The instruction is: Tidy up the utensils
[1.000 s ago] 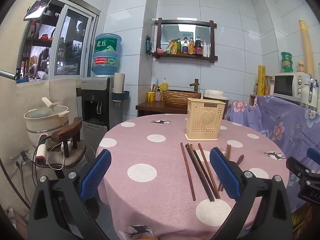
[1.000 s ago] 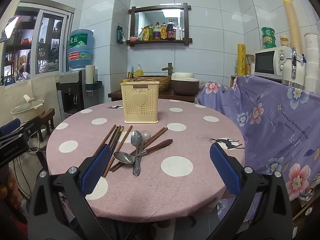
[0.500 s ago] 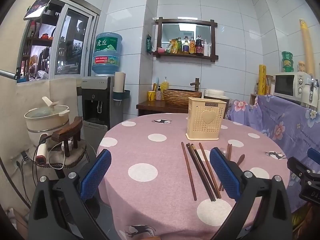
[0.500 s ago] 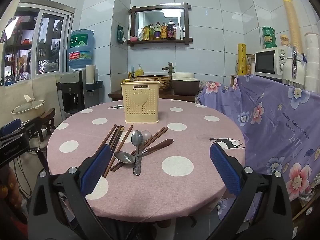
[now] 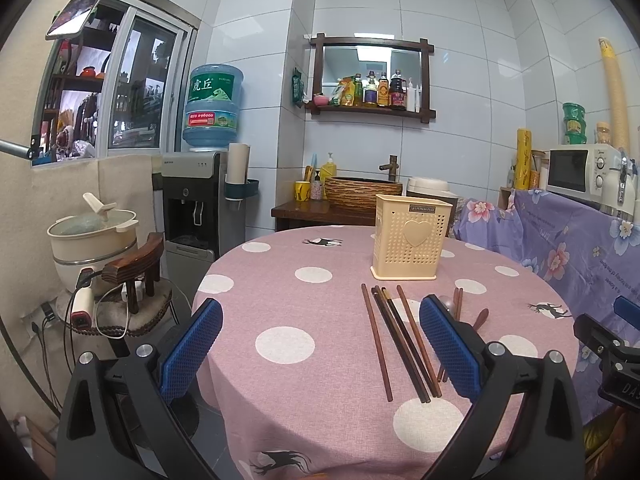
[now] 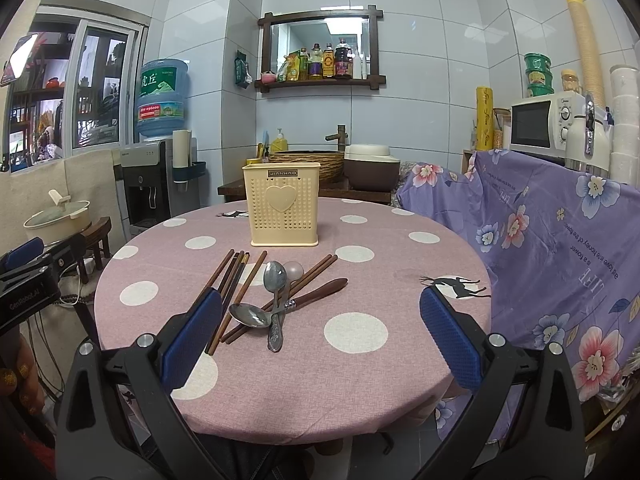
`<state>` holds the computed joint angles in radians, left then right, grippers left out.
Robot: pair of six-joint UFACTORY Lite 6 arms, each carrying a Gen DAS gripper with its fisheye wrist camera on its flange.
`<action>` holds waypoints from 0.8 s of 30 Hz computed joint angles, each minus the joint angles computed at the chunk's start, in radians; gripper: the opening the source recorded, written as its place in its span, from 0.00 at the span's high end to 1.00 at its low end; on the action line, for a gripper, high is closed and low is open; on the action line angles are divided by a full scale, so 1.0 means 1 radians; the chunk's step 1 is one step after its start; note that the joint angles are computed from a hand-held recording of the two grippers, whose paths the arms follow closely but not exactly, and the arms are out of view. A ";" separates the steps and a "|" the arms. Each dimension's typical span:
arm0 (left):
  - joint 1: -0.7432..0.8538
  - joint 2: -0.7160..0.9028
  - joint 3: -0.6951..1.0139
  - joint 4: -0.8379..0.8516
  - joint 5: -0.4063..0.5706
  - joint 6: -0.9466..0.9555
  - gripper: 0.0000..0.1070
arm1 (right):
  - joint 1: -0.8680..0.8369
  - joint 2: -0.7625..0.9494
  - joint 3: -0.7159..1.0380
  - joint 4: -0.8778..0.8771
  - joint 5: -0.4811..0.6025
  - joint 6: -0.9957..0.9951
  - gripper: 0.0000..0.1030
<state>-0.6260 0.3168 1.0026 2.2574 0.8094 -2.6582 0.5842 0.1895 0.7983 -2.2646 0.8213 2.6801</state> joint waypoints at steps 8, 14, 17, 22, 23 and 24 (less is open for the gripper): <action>0.010 0.015 0.003 0.024 0.000 -0.019 0.08 | 0.002 0.003 0.005 0.005 -0.001 -0.004 0.05; 0.013 0.028 0.002 0.034 0.008 -0.031 0.08 | -0.001 0.000 0.005 0.001 -0.007 -0.005 0.05; 0.009 0.026 0.002 0.030 0.008 -0.029 0.08 | -0.002 -0.001 0.004 0.000 -0.009 -0.004 0.05; -0.018 0.012 0.015 -0.021 0.002 0.019 0.08 | 0.020 0.015 0.015 0.019 0.003 -0.009 0.05; -0.018 0.012 0.015 -0.021 0.002 0.019 0.08 | 0.021 0.018 0.013 0.014 0.005 -0.003 0.05; -0.016 0.010 0.013 -0.020 -0.001 0.019 0.08 | 0.018 0.013 0.008 0.011 0.003 -0.001 0.05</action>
